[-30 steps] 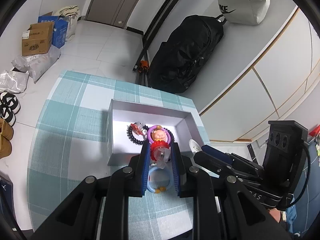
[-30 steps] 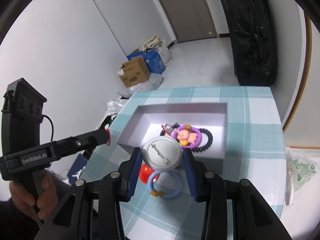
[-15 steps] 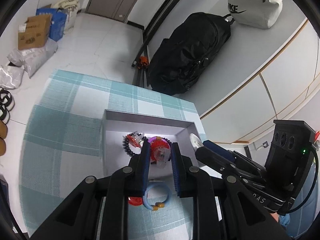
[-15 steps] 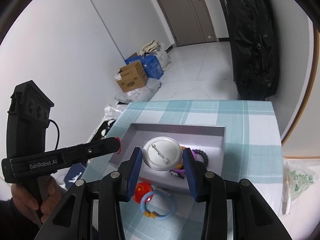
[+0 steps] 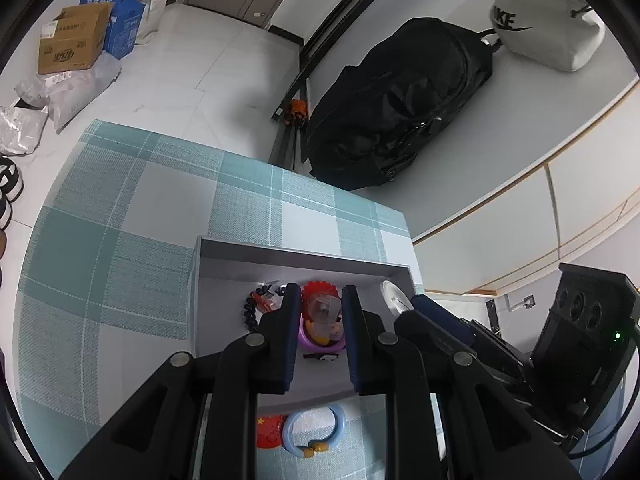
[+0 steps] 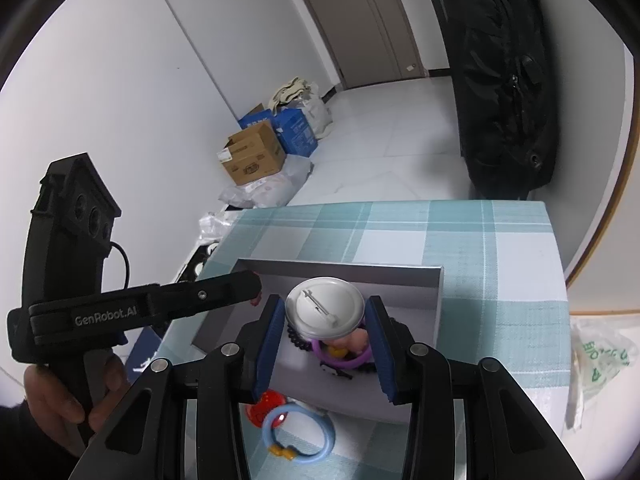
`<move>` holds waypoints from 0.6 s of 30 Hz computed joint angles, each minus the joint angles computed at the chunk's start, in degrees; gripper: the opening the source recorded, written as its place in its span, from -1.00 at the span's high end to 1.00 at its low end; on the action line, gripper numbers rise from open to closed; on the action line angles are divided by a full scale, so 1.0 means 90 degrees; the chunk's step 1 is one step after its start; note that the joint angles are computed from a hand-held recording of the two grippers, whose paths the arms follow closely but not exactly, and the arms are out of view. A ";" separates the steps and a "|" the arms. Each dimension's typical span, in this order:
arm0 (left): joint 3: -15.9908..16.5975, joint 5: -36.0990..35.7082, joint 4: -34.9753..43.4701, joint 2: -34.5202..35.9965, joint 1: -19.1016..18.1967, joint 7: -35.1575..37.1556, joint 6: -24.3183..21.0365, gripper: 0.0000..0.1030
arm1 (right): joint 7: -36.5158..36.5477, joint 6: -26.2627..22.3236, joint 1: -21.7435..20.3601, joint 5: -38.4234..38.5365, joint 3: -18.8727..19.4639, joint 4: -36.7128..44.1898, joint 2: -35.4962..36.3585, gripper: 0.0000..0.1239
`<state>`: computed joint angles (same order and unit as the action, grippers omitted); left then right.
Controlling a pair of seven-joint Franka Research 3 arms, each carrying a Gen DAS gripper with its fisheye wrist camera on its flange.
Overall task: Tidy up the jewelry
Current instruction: 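Lower the red charm and white badge into the box and open both grippers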
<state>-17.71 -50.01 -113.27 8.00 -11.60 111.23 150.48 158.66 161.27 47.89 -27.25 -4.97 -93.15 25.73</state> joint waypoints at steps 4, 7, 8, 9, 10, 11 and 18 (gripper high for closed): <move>0.0006 0.0323 0.0034 0.0058 -0.0043 -0.0198 0.0062 0.70 | 0.0055 0.0005 -0.0035 0.0108 0.0004 -0.0039 0.0004 0.35; -0.0003 0.0465 0.0045 0.0097 -0.0030 -0.0331 0.0022 0.70 | 0.0028 -0.0009 -0.0062 0.0198 0.0030 0.0006 0.0046 0.35; -0.0007 0.0510 0.0058 0.0118 -0.0023 -0.0366 0.0005 0.70 | 0.0018 -0.0039 -0.0050 0.0197 0.0021 0.0030 0.0057 0.35; -0.0016 0.0514 0.0069 0.0135 -0.0005 -0.0368 -0.0022 0.70 | -0.0021 -0.0067 -0.0054 0.0210 0.0035 0.0061 0.0075 0.35; -0.0025 0.0528 0.0073 0.0146 0.0007 -0.0373 -0.0042 0.70 | -0.0061 -0.0098 -0.0066 0.0239 0.0055 0.0087 0.0093 0.35; -0.0030 0.0553 0.0080 0.0157 0.0017 -0.0383 -0.0072 0.70 | -0.0075 -0.0119 -0.0065 0.0256 0.0058 0.0100 0.0104 0.35; -0.0065 0.0789 0.0128 0.0192 0.0035 -0.0501 -0.0110 0.70 | -0.0153 -0.0202 -0.0061 0.0389 0.0077 0.0157 0.0150 0.35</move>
